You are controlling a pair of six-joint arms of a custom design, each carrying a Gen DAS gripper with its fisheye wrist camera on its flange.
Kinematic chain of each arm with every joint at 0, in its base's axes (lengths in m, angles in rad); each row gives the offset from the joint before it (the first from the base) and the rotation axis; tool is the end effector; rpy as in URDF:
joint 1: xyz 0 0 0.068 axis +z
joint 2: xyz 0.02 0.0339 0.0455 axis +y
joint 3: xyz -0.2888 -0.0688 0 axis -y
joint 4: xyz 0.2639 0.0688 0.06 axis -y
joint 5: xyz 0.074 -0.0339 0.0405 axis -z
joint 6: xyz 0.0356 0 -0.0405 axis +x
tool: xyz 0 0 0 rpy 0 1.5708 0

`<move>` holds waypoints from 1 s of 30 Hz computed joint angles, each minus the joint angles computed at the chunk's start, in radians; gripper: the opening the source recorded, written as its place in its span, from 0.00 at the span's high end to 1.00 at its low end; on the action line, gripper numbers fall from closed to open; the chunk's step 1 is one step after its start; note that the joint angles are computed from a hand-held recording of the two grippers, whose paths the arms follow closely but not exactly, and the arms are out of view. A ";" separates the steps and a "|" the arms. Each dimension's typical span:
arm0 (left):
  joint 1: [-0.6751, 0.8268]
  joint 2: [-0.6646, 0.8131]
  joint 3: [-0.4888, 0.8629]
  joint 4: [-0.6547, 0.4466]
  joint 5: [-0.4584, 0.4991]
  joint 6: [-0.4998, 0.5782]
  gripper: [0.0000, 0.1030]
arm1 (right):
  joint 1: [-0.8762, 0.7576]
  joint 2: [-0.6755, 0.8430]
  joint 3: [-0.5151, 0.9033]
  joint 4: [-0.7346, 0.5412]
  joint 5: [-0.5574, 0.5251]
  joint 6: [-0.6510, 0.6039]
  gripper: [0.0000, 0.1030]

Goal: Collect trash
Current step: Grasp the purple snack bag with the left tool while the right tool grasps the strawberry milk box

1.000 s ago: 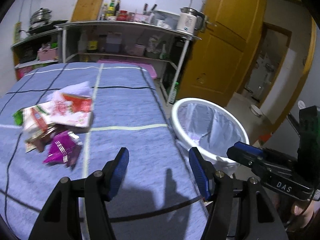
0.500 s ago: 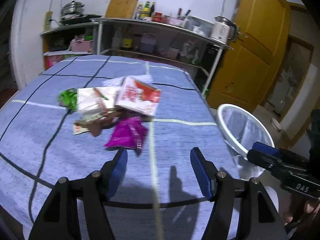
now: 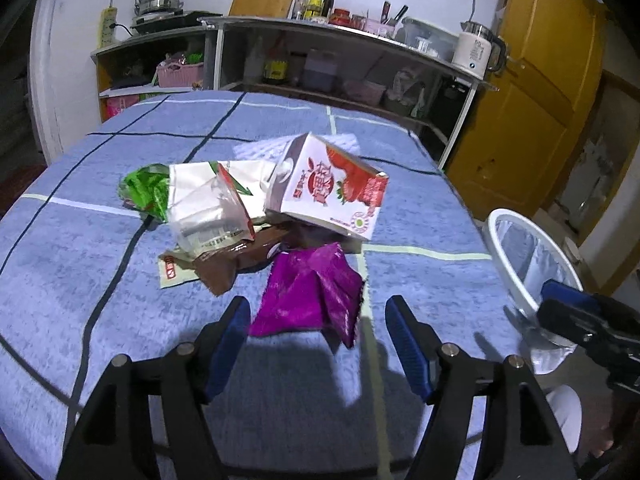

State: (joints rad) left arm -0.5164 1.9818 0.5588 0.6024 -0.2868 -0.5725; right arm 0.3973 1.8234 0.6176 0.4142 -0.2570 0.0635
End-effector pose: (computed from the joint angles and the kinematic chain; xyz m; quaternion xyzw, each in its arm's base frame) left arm 0.2722 -0.1430 0.0469 -0.0782 0.9191 -0.0741 0.3790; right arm 0.2903 0.1316 0.0909 -0.2004 0.8966 0.2014 0.3397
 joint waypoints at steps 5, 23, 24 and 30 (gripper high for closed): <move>0.015 0.040 0.048 -0.044 0.008 0.007 0.40 | 0.005 0.047 0.068 -0.026 -0.005 -0.009 0.53; 0.073 -0.054 -0.125 0.112 0.073 0.009 0.58 | 0.101 0.230 0.384 -0.173 -0.018 -0.062 0.44; 0.077 -0.060 -0.138 0.126 0.078 0.010 0.58 | 0.107 0.241 0.406 -0.186 -0.009 -0.063 0.44; 0.099 -0.084 -0.201 0.198 0.103 0.019 0.58 | 0.123 0.308 0.539 -0.254 0.004 -0.034 0.44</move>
State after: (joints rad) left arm -0.4177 1.8977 0.3581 0.8001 -0.1841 -0.5539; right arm 0.5207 2.1313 1.1563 0.1602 -0.2526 0.0293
